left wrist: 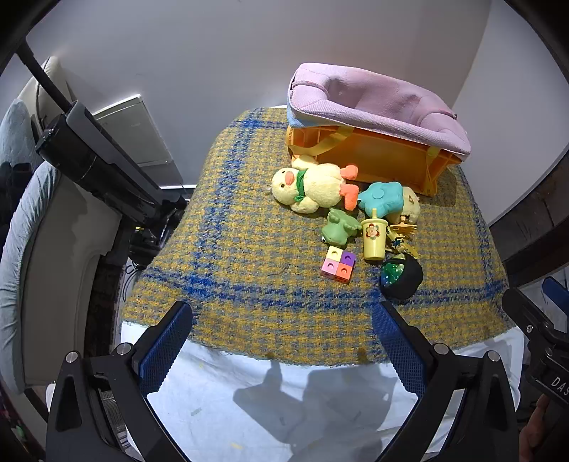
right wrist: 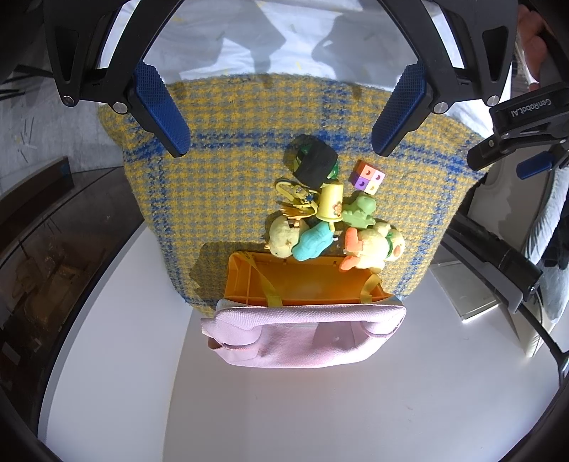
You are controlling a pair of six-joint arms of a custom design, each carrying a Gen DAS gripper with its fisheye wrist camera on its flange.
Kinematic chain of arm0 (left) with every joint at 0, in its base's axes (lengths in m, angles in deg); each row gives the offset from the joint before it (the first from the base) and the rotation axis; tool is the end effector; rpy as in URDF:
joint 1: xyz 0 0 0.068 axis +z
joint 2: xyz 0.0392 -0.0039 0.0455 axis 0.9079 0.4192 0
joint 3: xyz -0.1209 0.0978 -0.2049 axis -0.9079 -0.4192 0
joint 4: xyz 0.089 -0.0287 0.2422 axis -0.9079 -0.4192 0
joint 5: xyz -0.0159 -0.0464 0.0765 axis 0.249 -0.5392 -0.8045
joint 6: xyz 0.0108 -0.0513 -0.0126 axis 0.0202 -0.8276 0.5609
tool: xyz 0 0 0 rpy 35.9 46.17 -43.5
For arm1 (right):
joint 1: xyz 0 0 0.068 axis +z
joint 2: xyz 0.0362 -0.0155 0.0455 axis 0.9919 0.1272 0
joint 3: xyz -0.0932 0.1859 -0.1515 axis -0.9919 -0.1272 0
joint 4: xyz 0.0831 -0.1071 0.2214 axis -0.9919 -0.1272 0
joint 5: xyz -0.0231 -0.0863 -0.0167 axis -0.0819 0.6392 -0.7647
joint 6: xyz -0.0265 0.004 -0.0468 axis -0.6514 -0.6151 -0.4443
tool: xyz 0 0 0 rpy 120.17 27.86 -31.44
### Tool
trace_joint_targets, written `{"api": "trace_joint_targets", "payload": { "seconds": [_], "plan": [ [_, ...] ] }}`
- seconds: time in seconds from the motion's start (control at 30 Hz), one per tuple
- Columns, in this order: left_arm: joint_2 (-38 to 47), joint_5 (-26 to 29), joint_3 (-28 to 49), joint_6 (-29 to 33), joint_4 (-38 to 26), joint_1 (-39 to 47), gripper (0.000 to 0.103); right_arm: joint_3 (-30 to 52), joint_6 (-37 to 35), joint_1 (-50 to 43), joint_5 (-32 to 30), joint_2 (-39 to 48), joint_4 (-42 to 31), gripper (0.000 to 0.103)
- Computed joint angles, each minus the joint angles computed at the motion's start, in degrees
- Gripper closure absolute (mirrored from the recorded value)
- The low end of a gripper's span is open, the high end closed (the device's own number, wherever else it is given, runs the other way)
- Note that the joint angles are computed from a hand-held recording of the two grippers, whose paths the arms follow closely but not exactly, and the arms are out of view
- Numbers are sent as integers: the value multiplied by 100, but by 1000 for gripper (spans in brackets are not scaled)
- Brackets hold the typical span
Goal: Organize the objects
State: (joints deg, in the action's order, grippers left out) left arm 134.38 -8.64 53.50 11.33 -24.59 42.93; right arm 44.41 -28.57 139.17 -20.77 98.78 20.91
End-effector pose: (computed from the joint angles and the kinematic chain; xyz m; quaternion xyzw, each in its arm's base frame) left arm 0.2374 -0.1043 0.2306 0.4240 0.8827 -0.0827 0.1848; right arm 0.1112 0.1401 0.2629 0.0730 0.9628 0.0059 0.2600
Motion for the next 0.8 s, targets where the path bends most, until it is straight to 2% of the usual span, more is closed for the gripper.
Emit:
{"api": "trace_joint_targets", "payload": {
  "seconds": [0.8],
  "plan": [
    [-36,-6,-16,-37,-40,4,0,-60,-31,9,-36,-70,39,1]
  ]
}}
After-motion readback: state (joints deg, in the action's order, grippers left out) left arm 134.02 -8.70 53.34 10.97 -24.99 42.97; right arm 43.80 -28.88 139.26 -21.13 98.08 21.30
